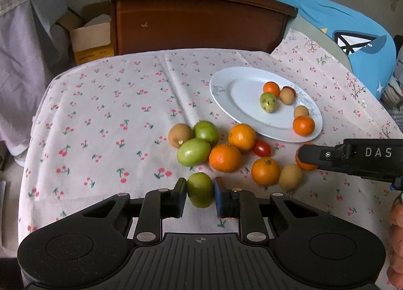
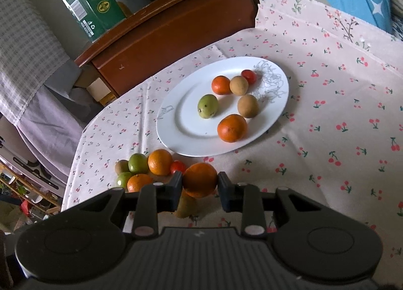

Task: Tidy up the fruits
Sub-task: 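Carry the green fruit and tangerine onto the plate and open both tools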

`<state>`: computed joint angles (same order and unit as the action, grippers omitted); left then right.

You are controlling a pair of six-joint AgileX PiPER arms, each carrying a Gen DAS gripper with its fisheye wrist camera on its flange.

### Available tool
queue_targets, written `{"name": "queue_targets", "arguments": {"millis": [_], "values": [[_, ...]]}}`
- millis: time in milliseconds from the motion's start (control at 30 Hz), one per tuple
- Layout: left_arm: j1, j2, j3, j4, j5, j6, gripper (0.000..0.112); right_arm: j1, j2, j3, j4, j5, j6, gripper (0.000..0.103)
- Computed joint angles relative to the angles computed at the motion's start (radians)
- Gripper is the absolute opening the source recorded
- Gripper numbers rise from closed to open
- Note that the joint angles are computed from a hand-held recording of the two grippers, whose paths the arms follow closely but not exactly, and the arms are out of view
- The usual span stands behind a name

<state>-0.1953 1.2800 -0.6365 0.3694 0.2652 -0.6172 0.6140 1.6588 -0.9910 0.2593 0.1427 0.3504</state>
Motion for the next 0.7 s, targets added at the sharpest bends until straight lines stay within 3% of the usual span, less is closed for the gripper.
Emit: {"name": "queue_targets", "arguments": {"millis": [467,700], "values": [[-0.046,-0.112,0.040,0.002,0.046,-0.065,0.020,0.015,-0.108,0.094,0.059,-0.008,-0.052,0.030],[-0.078,-0.130,0.045,0.002,0.067,-0.082,0.021,0.039,-0.134,0.121,0.005,0.006,-0.003,0.030]]}}
